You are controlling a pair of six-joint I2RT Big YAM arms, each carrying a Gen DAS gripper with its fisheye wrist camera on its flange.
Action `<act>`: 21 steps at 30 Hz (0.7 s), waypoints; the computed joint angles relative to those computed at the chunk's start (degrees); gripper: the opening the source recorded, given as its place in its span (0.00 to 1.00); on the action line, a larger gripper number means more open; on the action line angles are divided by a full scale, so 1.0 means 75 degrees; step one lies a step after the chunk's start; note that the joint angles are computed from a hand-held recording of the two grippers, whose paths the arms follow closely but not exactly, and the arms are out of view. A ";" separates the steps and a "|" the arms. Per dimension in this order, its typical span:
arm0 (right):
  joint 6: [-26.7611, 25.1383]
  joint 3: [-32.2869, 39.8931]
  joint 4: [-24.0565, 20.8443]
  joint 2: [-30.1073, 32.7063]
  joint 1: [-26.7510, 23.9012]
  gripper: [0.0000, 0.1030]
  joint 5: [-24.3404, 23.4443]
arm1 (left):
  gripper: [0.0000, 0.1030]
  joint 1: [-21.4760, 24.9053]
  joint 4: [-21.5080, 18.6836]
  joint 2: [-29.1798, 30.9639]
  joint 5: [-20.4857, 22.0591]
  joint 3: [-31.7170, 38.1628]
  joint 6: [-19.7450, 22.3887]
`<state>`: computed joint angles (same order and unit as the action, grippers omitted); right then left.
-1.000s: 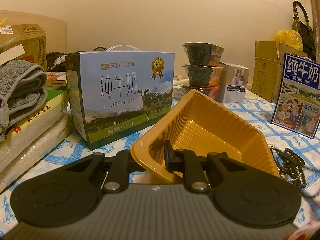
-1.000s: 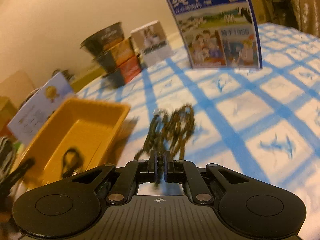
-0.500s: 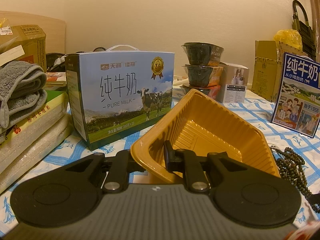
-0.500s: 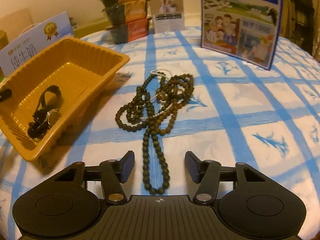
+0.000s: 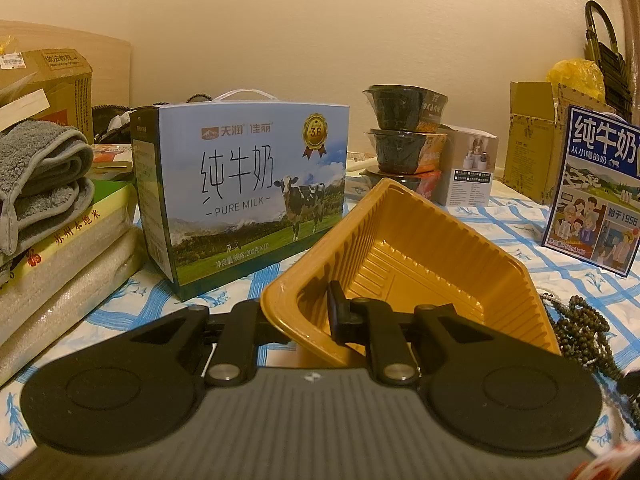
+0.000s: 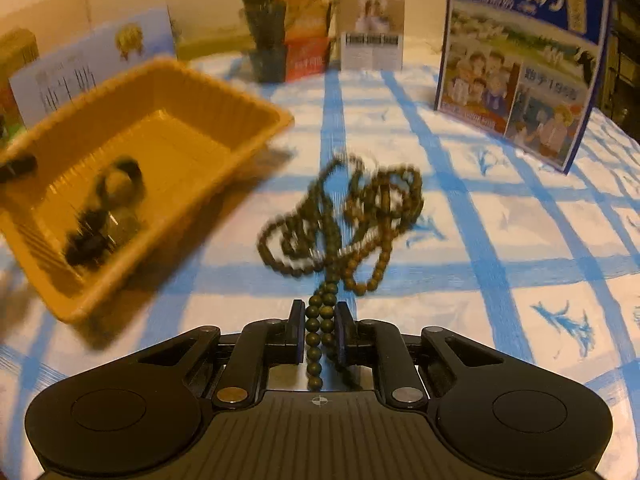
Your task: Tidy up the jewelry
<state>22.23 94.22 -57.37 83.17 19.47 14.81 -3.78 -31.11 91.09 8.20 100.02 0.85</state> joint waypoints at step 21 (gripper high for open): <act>-0.1247 0.2276 0.0180 -0.0302 -0.0101 0.00 0.0874 | 0.15 0.0011 0.0027 0.0029 -0.0035 0.0000 -0.0002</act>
